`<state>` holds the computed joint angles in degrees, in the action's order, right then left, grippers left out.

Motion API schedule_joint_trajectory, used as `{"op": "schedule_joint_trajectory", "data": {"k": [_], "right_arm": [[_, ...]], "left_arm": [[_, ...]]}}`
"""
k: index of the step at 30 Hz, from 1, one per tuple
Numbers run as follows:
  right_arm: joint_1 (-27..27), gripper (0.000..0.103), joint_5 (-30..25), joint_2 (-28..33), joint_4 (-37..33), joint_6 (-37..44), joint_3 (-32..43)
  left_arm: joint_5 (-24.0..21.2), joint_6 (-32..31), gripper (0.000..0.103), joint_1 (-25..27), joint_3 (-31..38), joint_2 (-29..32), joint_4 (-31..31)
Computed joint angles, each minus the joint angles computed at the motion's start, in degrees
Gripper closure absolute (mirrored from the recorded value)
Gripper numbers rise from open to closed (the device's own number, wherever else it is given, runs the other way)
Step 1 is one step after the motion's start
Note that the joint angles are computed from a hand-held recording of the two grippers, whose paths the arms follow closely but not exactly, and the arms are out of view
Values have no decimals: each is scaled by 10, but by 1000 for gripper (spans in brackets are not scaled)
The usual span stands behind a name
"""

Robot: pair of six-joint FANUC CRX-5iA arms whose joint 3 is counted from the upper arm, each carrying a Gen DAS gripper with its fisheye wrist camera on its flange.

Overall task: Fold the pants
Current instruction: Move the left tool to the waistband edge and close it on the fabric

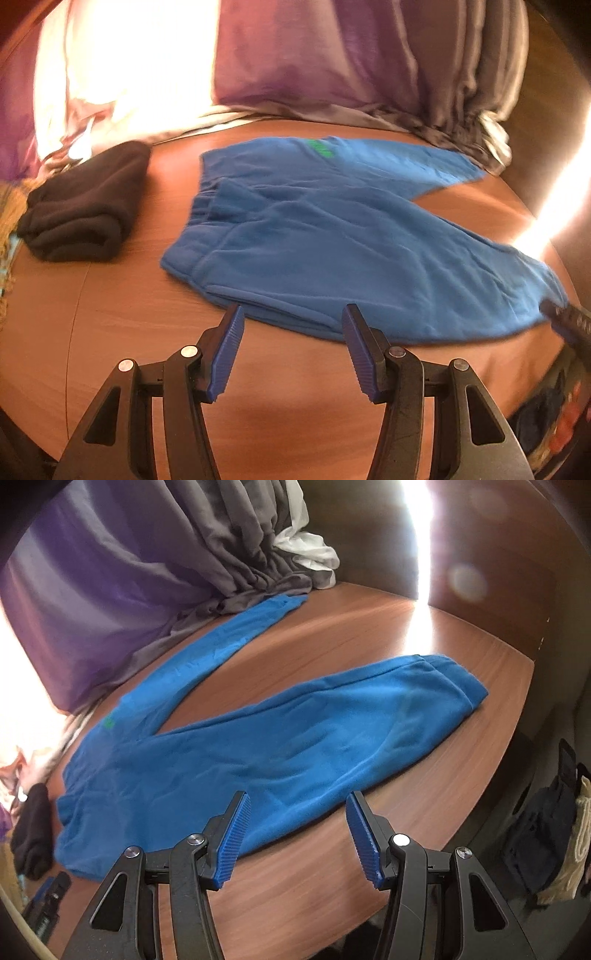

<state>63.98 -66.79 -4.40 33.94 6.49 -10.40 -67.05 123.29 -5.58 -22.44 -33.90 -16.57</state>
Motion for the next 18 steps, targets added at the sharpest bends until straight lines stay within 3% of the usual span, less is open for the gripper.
{"op": "schedule_joint_trajectory", "data": {"k": [3,9,18], "right_arm": [[-3,49,3,14,-3,-2,4],[3,49,-2,38,42,-63,-5],[9,49,-10,51,61,-125,-18]], "left_arm": [[-1,41,50,10,-2,4,-12],[-21,115,50,-21,12,27,-97],[-15,134,50,-12,-2,43,-112]]}}
